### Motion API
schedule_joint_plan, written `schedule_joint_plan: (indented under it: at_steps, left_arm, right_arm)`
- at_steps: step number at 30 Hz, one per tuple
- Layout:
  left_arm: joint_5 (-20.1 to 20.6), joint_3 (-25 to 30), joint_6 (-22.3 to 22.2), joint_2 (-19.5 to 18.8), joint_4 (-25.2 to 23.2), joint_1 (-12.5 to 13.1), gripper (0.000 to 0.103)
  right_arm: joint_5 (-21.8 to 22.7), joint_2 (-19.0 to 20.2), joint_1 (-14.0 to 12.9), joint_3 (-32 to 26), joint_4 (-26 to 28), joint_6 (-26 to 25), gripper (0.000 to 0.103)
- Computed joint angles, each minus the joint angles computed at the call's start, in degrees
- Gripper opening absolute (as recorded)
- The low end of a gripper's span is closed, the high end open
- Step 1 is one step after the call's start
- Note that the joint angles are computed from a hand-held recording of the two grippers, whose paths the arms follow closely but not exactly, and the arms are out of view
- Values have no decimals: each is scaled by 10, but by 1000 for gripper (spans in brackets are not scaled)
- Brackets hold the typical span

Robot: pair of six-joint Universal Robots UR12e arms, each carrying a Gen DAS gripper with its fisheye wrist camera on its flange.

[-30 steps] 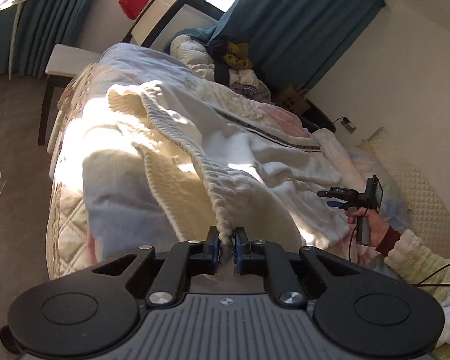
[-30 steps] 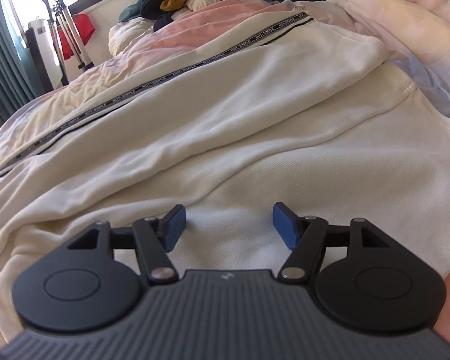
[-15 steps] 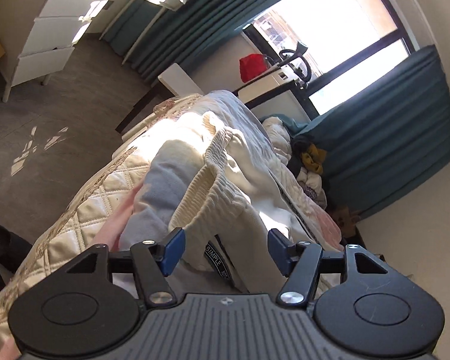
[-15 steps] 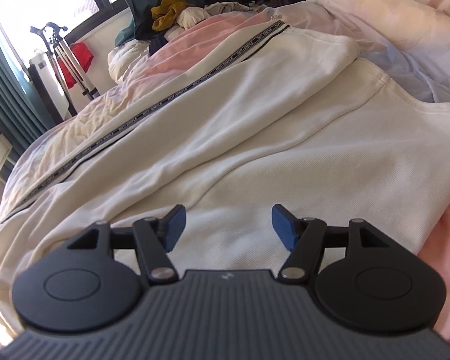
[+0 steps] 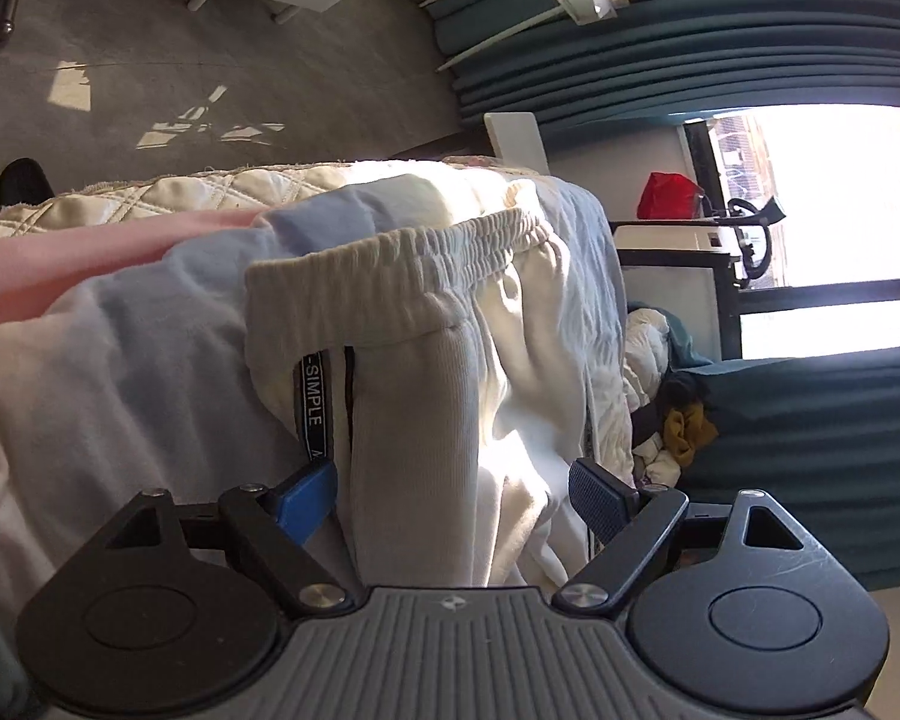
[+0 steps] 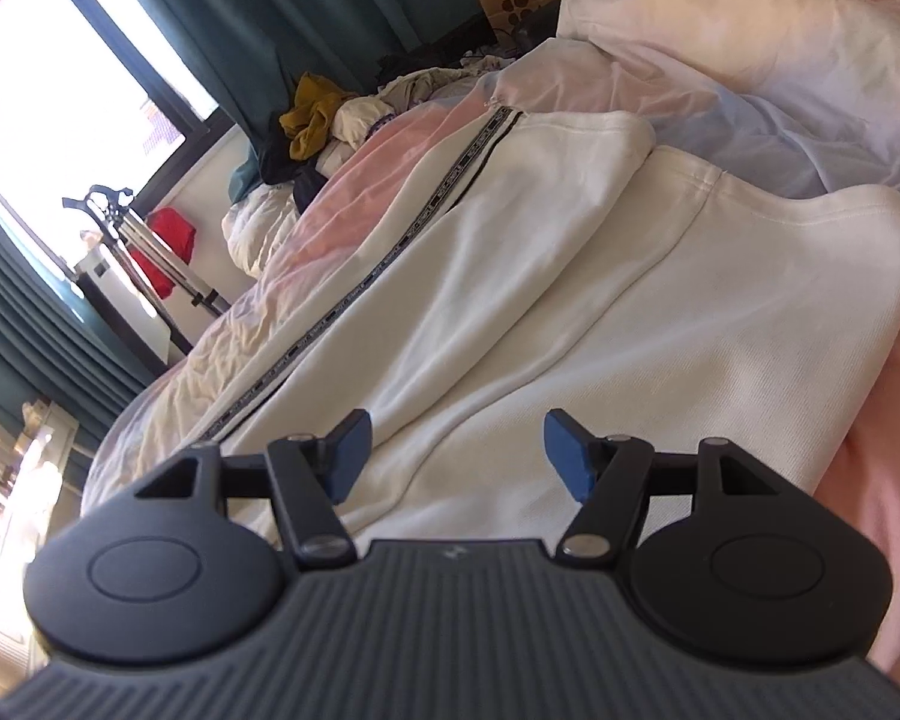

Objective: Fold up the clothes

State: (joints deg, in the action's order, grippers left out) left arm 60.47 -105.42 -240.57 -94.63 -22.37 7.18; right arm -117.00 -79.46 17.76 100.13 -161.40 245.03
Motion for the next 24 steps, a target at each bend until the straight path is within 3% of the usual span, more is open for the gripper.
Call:
schedule_joint_plan:
  at_steps: [3,6,11,14,18,19,22,24]
  left_arm:
    - [52,29,-19,-17,-61,-21,86]
    - [97,46,0,-27,-92,-37,86]
    - [112,44,-22,-42,-75,-40,82]
    - [122,44,-24,-46,-65,-42,74]
    - [157,47,-6,-49,-59,-51,57]
    - [172,52,1,-50,-67,-55,45]
    - [194,59,13,-56,-63,-61,36]
    - [197,59,15,-59,-52,-61,32]
  right_arm:
    - [-25,-22,-9,29,-23,59,67]
    - [-73,-40,-16,46,3,102,68]
    - [-155,-65,-26,74,69,220,68]
    - [-183,-79,-33,87,133,309,68]
    - [-155,-91,-45,106,171,419,68]
    - [-136,-92,-49,112,160,432,67]
    - [-65,-89,-65,134,98,464,68]
    - [-43,-82,-70,138,75,469,67]
